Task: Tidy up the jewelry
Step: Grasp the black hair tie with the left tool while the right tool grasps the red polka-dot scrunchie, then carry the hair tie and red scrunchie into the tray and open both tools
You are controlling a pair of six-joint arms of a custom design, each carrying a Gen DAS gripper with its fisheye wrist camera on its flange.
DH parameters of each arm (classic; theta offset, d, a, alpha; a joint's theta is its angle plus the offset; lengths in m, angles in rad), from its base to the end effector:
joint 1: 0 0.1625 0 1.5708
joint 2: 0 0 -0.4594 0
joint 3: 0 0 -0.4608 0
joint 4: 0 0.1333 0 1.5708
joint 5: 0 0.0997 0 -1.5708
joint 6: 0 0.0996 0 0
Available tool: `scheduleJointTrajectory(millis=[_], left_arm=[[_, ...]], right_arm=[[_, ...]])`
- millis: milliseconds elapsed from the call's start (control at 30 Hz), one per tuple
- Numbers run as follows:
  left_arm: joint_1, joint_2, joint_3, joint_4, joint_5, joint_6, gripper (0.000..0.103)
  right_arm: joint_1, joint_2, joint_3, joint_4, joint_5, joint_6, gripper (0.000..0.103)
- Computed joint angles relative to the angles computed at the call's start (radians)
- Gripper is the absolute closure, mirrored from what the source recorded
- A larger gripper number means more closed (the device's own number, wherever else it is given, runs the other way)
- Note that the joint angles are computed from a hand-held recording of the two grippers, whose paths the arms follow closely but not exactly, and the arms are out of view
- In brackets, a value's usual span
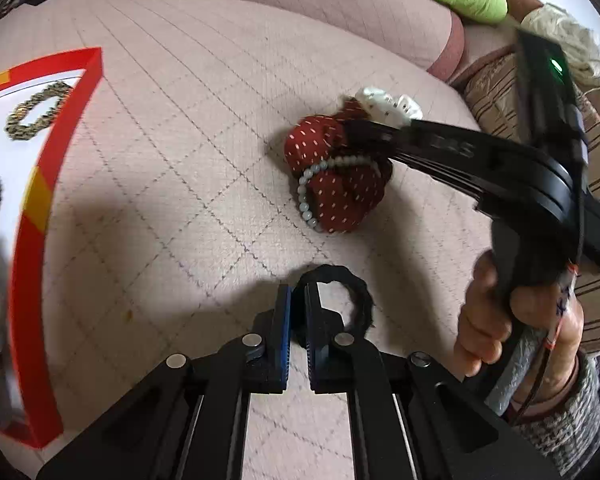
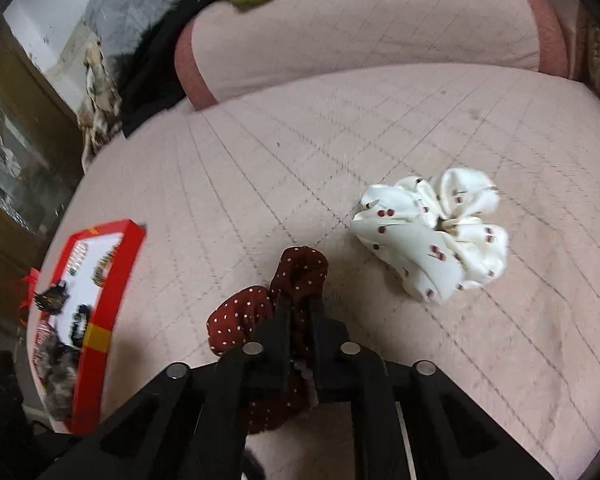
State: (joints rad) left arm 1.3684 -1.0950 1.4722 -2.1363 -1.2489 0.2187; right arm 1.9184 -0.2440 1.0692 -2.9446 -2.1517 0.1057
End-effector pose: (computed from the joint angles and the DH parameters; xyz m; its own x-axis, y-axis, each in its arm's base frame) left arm 0.0098 -0.7722 0.3270 -0.8759 0.3383 -0.3440 0.3970 0.9106 -0.1153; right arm 0.3761 -0.8071 -0.0841 -0.9092 0.0690 0.4106 -0.1958 0.7994 -0.5680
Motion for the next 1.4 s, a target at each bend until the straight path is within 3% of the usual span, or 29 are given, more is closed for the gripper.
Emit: scheduleJointTrajectory(millis=[200,333,567,633,700,767,867,1000,1400], left_arm=[[-0.014,-0.076,0.054,-0.048,-0.016,0.005,0.097],[-0.022,-0.126,0.091,-0.072,-0.019,0.006,0.097],[-0.053,-0.211,0.171,-0.141,0.018,0.042,0.097],[-0.059,-0.231,0.186,-0.148,0.019,0.054,0.097],[-0.063,-0.242,0.194,-0.149,0.017,0.053,0.097],[-0.066,-0.255,0.203,-0.152,0.016,0.058,0.097],[-0.070,-0.267,0.215,-0.157,0.016,0.057,0.097],[-0.075,-0.289,0.235,-0.174,0.020,0.071,0.097],[-0.078,-0.317,0.260,-0.247,0.078,0.110,0.097]], right_arm=[[0.049,-0.087,0.153,-0.207,-0.029,-0.029,0.096],[0.100,-0.124,0.221,-0.304,-0.122,-0.099,0.096],[0.191,-0.116,0.268,-0.379,-0.387,-0.230,0.096],[0.202,-0.130,0.308,-0.391,-0.388,-0.226,0.097],[0.206,-0.149,0.343,-0.342,-0.391,-0.170,0.097],[0.217,-0.189,0.409,-0.361,-0.300,-0.102,0.097],[0.243,-0.169,0.400,-0.401,-0.361,-0.176,0.097],[0.240,-0.178,0.412,-0.380,-0.388,-0.135,0.097],[0.277,-0.133,0.358,-0.347,-0.410,-0.173,0.097]])
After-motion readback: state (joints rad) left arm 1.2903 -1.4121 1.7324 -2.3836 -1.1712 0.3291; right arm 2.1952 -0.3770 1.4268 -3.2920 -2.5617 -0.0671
